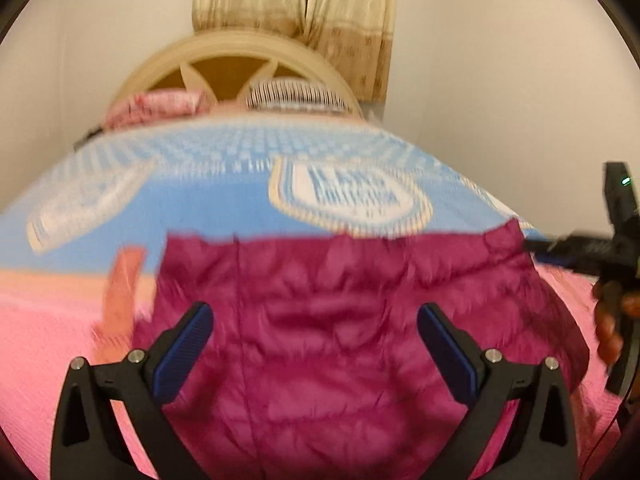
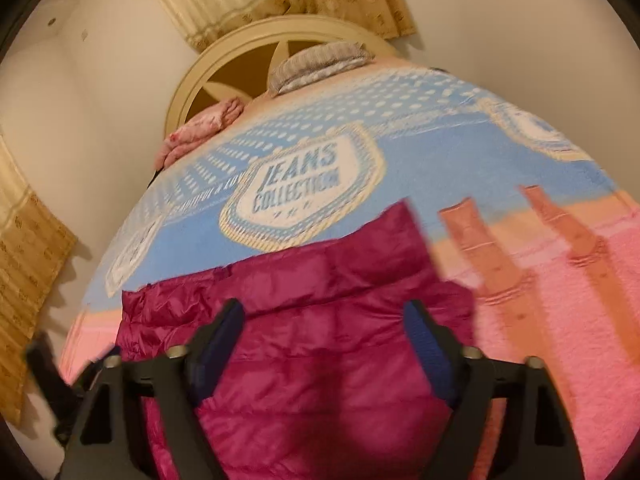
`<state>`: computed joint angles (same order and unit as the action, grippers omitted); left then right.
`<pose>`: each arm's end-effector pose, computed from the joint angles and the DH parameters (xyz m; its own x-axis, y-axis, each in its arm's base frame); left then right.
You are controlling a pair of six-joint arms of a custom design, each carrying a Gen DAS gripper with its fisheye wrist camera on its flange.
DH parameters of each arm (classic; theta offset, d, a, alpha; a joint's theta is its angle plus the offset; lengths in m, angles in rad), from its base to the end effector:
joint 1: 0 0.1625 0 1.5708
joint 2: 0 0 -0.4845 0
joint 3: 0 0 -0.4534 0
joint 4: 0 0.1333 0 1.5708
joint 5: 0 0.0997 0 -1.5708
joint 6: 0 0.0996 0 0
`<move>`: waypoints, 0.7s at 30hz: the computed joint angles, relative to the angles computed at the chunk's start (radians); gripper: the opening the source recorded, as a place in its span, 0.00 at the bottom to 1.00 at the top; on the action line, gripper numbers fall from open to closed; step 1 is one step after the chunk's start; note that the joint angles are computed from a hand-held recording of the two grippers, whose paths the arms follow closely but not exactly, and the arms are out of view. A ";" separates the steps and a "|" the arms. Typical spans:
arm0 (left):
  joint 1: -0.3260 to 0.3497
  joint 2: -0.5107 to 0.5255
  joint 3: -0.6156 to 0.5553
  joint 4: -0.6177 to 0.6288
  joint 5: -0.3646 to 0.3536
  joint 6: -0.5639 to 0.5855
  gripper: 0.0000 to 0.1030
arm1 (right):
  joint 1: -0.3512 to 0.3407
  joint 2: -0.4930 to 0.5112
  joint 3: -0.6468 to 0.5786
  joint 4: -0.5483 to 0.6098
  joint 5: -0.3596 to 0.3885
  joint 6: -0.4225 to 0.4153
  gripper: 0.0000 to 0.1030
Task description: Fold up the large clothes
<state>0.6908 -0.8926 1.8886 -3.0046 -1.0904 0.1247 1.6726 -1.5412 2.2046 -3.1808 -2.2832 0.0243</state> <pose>-0.4085 -0.5703 0.1215 -0.6237 0.6261 -0.4680 0.7817 0.5031 -0.3686 0.1177 -0.4815 0.4044 -0.8080 0.4647 0.3622 -0.0398 0.5703 -0.8205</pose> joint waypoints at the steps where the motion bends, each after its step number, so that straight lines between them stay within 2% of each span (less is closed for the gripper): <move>1: -0.004 0.007 -0.011 0.001 0.007 0.010 1.00 | 0.000 0.025 -0.012 -0.001 -0.015 -0.006 0.53; 4: -0.008 0.053 -0.050 0.014 0.039 0.004 1.00 | -0.006 0.096 -0.032 -0.075 -0.067 -0.041 0.50; 6: -0.003 0.083 -0.070 0.035 0.047 -0.008 1.00 | -0.028 0.111 -0.023 -0.122 -0.025 -0.025 0.50; 8: -0.001 0.118 -0.087 0.052 0.082 -0.014 1.00 | -0.042 0.124 -0.020 -0.133 -0.025 -0.012 0.51; 11: 0.013 0.152 -0.108 0.070 0.104 -0.032 1.00 | -0.058 0.146 -0.014 -0.159 -0.030 -0.043 0.64; 12: 0.017 0.160 -0.111 0.070 0.111 -0.041 1.00 | -0.060 0.152 -0.012 -0.171 -0.033 -0.055 0.64; 15: 0.025 0.163 -0.112 0.087 0.109 -0.064 1.00 | -0.063 0.174 -0.008 -0.223 -0.044 -0.106 0.65; 21: 0.037 0.158 -0.108 0.113 0.089 -0.108 1.00 | -0.078 0.191 0.008 -0.286 -0.023 -0.141 0.66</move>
<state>0.7282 -0.7346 1.7803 -2.8914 -1.0011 0.0172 1.5942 -1.3499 2.2125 -3.4669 -2.3061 -0.1168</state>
